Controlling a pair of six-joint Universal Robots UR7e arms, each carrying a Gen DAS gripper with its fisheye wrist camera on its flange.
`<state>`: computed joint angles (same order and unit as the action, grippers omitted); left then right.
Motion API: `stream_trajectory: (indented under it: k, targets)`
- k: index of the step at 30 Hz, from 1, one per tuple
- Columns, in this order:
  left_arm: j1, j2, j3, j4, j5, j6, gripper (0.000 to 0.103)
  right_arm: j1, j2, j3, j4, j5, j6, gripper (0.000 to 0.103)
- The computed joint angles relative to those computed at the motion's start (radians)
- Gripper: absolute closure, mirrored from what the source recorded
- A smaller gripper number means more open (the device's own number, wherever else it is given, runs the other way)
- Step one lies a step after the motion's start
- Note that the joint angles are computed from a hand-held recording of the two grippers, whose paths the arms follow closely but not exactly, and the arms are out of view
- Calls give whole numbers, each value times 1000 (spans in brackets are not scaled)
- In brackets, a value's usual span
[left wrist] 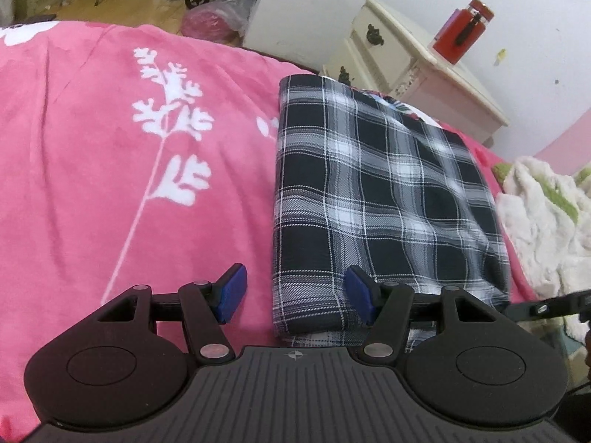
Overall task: Fold clothes
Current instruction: 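Release the folded pants and pull both grippers back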
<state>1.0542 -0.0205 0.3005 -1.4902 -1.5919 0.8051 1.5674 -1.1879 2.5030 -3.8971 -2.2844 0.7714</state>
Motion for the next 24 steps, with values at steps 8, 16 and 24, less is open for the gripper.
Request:
stream_trajectory:
  k: [8, 16, 24]
  targets:
    - [-12, -103, 212, -139, 27, -3, 44, 47, -4, -9, 100, -127, -83, 93]
    - [-30, -164, 354, -267, 93, -39, 34, 30, 4, 12, -181, -199, -192, 66]
    - [-42, -191, 423, -334, 145, -106, 29, -203, -67, -97, -245, -26, -391, 51]
